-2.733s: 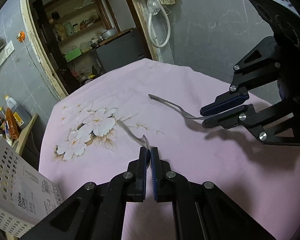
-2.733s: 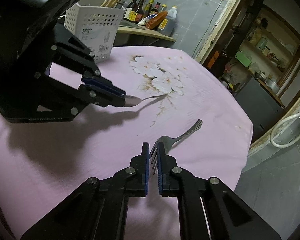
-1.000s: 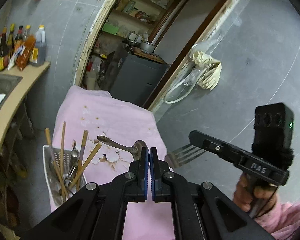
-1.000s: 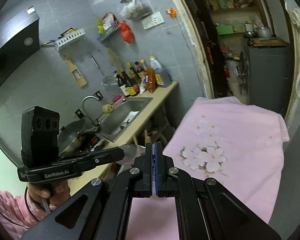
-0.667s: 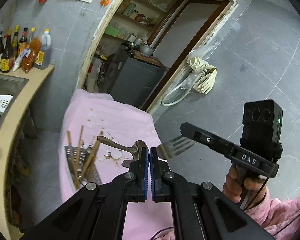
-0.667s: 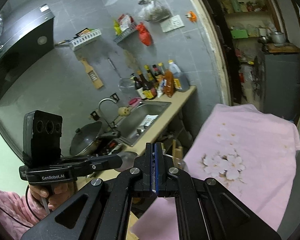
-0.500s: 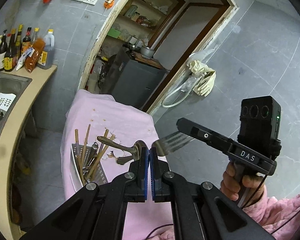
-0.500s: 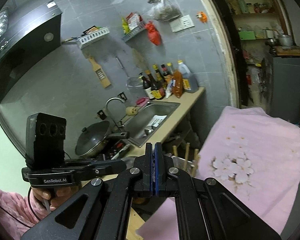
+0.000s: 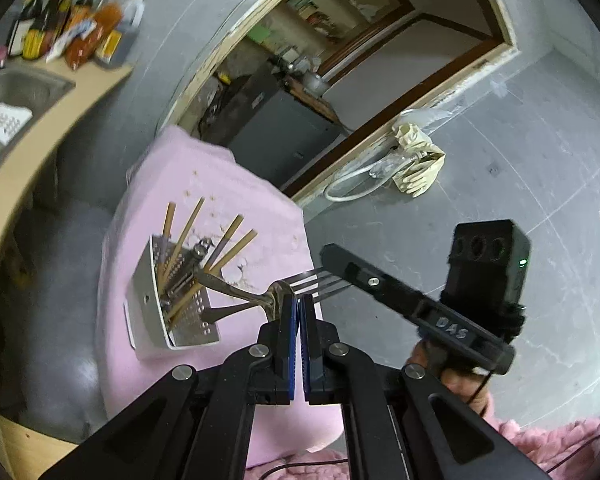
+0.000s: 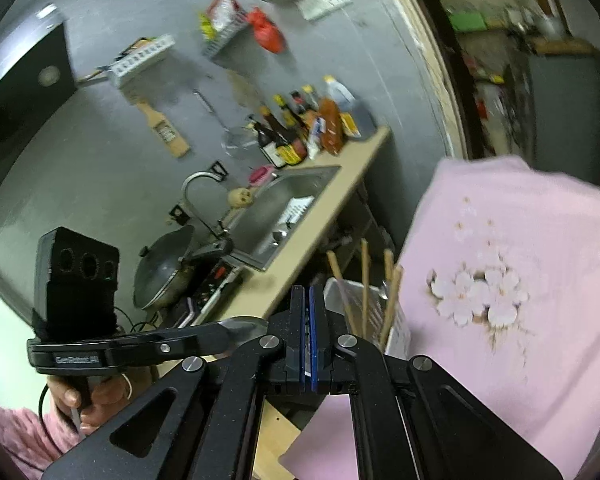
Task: Organize utensils
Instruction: 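Lift fork and spoon and carry both tools over the white caddy, then lower fork and spoon into the caddy and open both tools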
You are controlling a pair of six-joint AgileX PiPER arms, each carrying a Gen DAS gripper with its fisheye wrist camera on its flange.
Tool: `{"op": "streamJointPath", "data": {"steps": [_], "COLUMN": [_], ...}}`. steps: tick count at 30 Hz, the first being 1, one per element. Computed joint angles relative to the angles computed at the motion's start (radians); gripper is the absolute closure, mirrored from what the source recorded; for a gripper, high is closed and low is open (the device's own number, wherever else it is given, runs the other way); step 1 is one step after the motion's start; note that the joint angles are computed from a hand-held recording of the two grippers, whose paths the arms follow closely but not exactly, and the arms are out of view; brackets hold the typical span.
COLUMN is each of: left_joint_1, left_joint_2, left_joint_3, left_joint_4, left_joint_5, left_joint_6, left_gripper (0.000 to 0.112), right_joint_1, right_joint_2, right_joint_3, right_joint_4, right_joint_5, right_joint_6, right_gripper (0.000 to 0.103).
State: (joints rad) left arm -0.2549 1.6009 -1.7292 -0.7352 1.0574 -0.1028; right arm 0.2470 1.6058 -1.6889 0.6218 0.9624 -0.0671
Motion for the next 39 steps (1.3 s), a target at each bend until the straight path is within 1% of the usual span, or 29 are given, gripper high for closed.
{"op": "streamJointPath", "data": {"steps": [3, 10, 14, 18, 24, 28, 37, 39], "left_joint_1": [0.008, 0.016, -0.011, -0.025, -0.069, -0.104, -0.146, -0.156], "left_joint_2": [0.023, 0.068, 0.078, 0.076, 0.067, 0.042, 0.013, 0.005], "left_joint_3": [0.013, 0.051, 0.067, 0.099, 0.104, 0.115, 0.136, 0.147], "left_joint_4": [-0.012, -0.012, 0.052, 0.085, 0.201, 0.3, 0.43, 0.451], "left_joint_5": [0.002, -0.005, -0.036, -0.068, -0.104, -0.134, -0.164, -0.176], "left_joint_6": [0.007, 0.017, 0.015, 0.027, 0.025, 0.018, 0.01, 0.0], "left_gripper": [0.11, 0.11, 0.11, 0.109, 0.109, 0.109, 0.109, 0.109], "right_joint_1": [0.003, 0.027, 0.055, 0.078, 0.119, 0.133, 0.157, 0.168], "right_joint_2": [0.011, 0.03, 0.031, 0.03, 0.026, 0.018, -0.033, -0.06], "right_joint_3": [0.057, 0.12, 0.145, 0.154, 0.162, 0.169, 0.202, 0.224], "right_joint_4": [0.006, 0.004, -0.052, -0.118, -0.228, -0.267, -0.335, -0.388], "right_joint_5": [-0.037, -0.098, -0.14, -0.169, -0.209, -0.225, -0.278, -0.296], "right_joint_6": [0.011, 0.015, 0.043, 0.081, 0.157, 0.181, 0.225, 0.255], "right_gripper": [0.101, 0.101, 0.101, 0.101, 0.1, 0.1, 0.1, 0.1]}}
